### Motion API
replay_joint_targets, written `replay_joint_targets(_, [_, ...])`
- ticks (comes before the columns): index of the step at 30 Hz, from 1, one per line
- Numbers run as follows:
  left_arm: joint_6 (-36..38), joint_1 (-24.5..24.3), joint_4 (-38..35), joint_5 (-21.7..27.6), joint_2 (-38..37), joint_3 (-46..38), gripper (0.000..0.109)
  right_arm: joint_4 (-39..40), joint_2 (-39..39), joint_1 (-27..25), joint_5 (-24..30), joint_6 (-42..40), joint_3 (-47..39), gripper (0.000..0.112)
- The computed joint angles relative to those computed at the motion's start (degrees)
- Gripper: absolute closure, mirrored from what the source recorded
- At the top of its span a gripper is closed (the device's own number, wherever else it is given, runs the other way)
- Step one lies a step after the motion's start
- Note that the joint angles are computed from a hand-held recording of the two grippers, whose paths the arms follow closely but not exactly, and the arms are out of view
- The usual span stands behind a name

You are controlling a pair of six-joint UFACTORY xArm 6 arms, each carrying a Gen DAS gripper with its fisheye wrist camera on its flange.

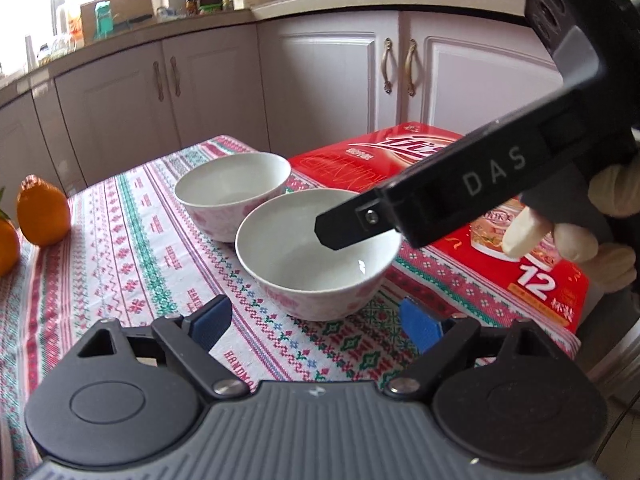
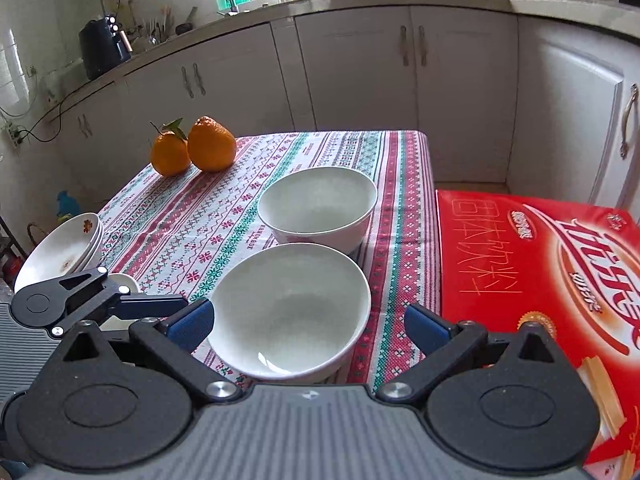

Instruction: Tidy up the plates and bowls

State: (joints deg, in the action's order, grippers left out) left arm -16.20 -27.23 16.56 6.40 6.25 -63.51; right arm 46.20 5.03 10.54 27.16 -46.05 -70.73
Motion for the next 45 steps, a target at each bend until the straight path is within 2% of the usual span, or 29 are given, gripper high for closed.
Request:
replay_joint_targets(8, [-0.37, -0.26, -0.61, 1.04, 3.07, -3.41, 0.02, 1.0, 4.53, -0.76, 3.41, -1.05, -4.6, 0.013])
replay_joint_targets(11, [3.68, -0.59, -5.56, 0.76, 3.88, -4.05, 0.022, 1.2, 5.63, -0.88, 4.2, -1.33, -5.91, 0.016])
replay_joint_targets(14, [4.12, -0.57, -6.26, 0.72, 4.28, -4.42, 0.025, 1.3, 6.73, -1.06, 4.98, -1.19, -7.14, 0.022])
replay_joint_targets(16, [2.6, -0.41, -4.8, 0.62, 4.44, -4.58, 0.025, 1.17, 7.46, -1.07, 5.45, -0.85, -7.91, 0.027])
replay_joint_targets(22, [1.26, -0.23, -3.1, 0.25, 4.79, -4.8, 0.027, 2.03, 8.65, -1.22, 6.58, -0.79, -9.31, 0.032])
replay_joint_targets(32, [-1.81, -0.18, 0.03, 0.37, 4.9, -4.93, 0.029, 3.16, 9.76, -2.45, 11.28, -1.01, -11.9, 0.033])
replay_joint_targets(38, [0.12, -0.38, -1.67, 1.09, 4.68, -5.02, 0.029, 2.27, 9.13, -2.15, 10.83, -0.16, -11.23, 0.033])
replay_joint_targets(42, [7.22, -0.98, -9.23, 2.33, 4.07, -4.99, 0.029, 1.15, 7.98, -1.89, 10.44, 0.67, -10.21, 0.033])
replay_joint_targets(45, [7.63, -1.06, -8.43, 2.26, 2.64, -3.79, 0.029, 1.25, 6.63, -1.84, 10.34, 0.87, -9.02, 0.033])
